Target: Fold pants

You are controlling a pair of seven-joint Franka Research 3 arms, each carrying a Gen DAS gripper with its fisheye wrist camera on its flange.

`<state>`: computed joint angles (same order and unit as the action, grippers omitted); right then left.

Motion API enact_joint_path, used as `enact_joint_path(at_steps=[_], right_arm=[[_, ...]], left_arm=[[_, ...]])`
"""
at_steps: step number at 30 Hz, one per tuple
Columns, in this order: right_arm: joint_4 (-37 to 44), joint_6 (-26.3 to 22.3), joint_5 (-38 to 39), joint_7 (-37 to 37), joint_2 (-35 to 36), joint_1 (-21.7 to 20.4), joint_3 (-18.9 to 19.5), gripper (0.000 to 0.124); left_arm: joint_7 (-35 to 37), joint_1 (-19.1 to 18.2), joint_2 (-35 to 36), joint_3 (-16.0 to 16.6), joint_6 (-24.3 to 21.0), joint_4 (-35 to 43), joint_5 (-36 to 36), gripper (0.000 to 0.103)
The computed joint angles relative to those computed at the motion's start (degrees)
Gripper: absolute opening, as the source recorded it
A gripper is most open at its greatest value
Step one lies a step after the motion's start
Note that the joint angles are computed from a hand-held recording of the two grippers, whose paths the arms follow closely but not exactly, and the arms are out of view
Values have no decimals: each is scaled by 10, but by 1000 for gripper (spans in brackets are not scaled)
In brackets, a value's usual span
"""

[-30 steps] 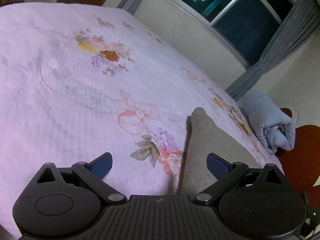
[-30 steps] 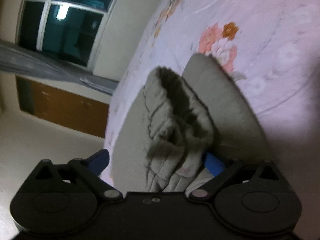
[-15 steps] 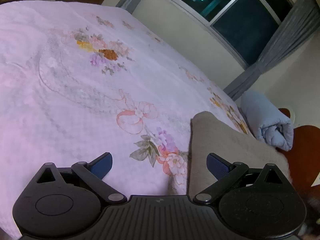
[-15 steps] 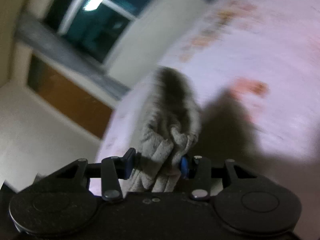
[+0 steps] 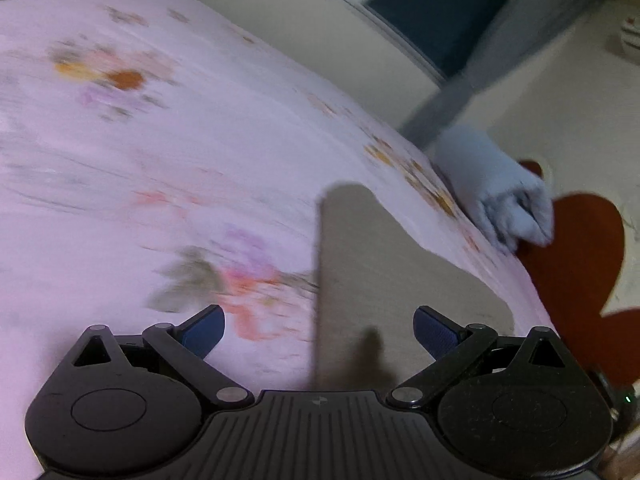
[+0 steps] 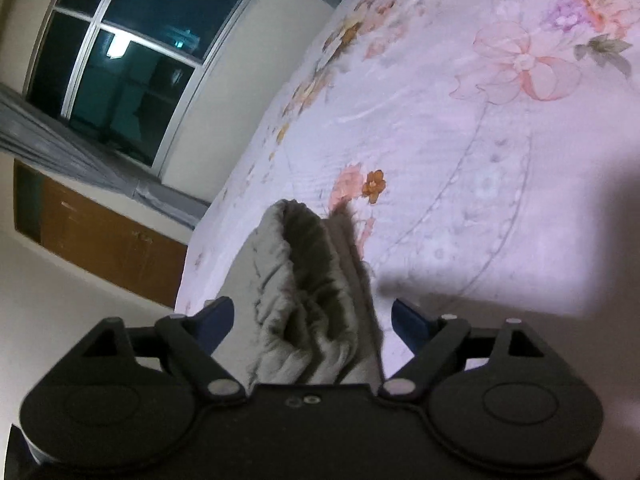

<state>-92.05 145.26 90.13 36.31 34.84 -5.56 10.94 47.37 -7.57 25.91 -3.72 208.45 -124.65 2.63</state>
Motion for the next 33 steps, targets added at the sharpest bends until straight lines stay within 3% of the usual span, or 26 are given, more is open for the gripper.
enact_joint_path(at_steps=[3, 4, 7, 11, 15, 19, 21, 22, 23, 24, 29, 33], right_arm=[[23, -16, -48, 23, 19, 6, -5, 80], [30, -4, -65, 35, 26, 8, 0, 80], [22, -32, -74, 26, 28, -1, 5, 79], [62, -80, -101, 33, 59, -10, 14, 79], [102, -111, -134, 53, 89, -16, 21, 80], [137, -128, -167, 70, 110, -14, 28, 79], [153, -138, -191, 92, 118, -11, 26, 72], [161, -141, -209, 103, 121, -6, 23, 64], [166, -145, -217, 104, 122, -7, 26, 51], [167, -152, -222, 97, 122, -11, 30, 47], [139, -150, -218, 38, 82, -20, 44, 39], [181, -170, -216, 17, 83, -8, 43, 39]], left_arm=[[-1, 5, 33, -11, -33, 58, 27, 100], [-14, 22, 49, -28, -40, 80, 46, 100], [-57, 64, 85, -69, -55, 124, 93, 100], [-93, 93, 123, -95, -61, 170, 143, 100], [-131, 146, 163, -145, -77, 218, 210, 100], [-147, 223, 224, -243, -127, 284, 297, 99], [-126, 262, 249, -302, -187, 307, 319, 83], [-116, 269, 250, -314, -212, 311, 315, 57], [-102, 286, 257, -335, -227, 310, 312, 37], [-84, 309, 275, -364, -221, 308, 311, 36], [-50, 313, 265, -366, -145, 279, 290, 28], [-73, 286, 232, -322, -101, 285, 289, 28]])
